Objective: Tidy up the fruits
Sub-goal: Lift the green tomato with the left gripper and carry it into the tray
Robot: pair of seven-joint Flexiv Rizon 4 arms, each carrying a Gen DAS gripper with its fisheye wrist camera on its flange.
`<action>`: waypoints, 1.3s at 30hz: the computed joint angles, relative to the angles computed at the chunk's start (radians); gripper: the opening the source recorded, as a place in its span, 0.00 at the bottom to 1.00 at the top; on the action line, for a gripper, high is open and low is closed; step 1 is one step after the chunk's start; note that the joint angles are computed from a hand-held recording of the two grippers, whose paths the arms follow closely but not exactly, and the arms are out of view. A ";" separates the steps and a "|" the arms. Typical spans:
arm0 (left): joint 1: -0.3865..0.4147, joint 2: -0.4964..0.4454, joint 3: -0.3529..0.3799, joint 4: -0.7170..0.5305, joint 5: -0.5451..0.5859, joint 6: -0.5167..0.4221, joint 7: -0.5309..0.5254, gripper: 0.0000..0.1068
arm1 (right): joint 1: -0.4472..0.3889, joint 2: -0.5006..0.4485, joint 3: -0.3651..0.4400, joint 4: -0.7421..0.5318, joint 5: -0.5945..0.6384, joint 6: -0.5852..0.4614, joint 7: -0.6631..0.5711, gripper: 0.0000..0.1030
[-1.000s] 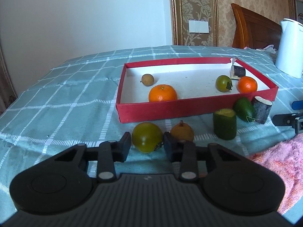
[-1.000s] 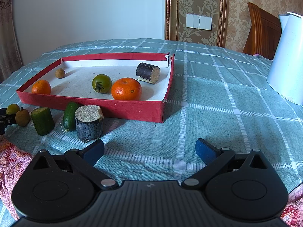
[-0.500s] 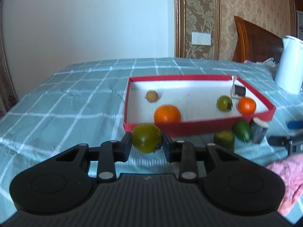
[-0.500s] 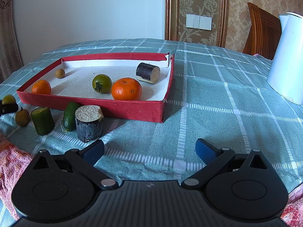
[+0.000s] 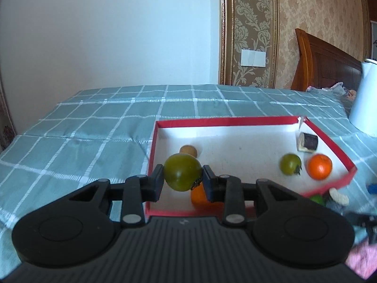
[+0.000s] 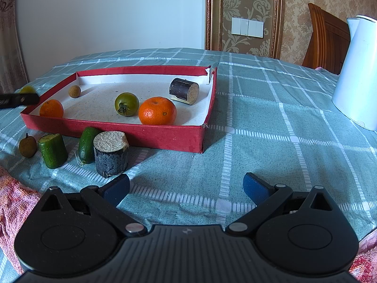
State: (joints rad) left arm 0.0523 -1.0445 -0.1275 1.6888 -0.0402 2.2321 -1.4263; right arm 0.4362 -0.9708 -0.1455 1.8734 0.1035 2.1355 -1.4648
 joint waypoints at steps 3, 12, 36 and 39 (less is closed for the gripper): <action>0.022 -0.015 -0.031 -0.050 0.011 -0.061 -0.007 0.29 | 0.002 -0.001 -0.001 -0.001 0.002 -0.001 -0.001 1.00; 0.007 -0.054 -0.028 -0.146 -0.030 -0.180 0.012 0.29 | 0.004 0.000 -0.001 -0.001 0.005 -0.001 -0.002 1.00; -0.024 -0.079 -0.006 -0.198 -0.096 -0.217 0.045 0.34 | 0.005 0.000 -0.002 -0.001 0.006 -0.002 -0.002 1.00; -0.029 -0.073 0.001 -0.186 -0.102 -0.209 0.047 0.35 | 0.005 0.000 -0.001 -0.001 0.006 -0.002 -0.002 1.00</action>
State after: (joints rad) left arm 0.0232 -1.1176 -0.1267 1.5030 -0.1421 2.0232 -1.3793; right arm 0.4409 -0.9706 -0.1470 1.8723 0.1091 2.1337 -1.4666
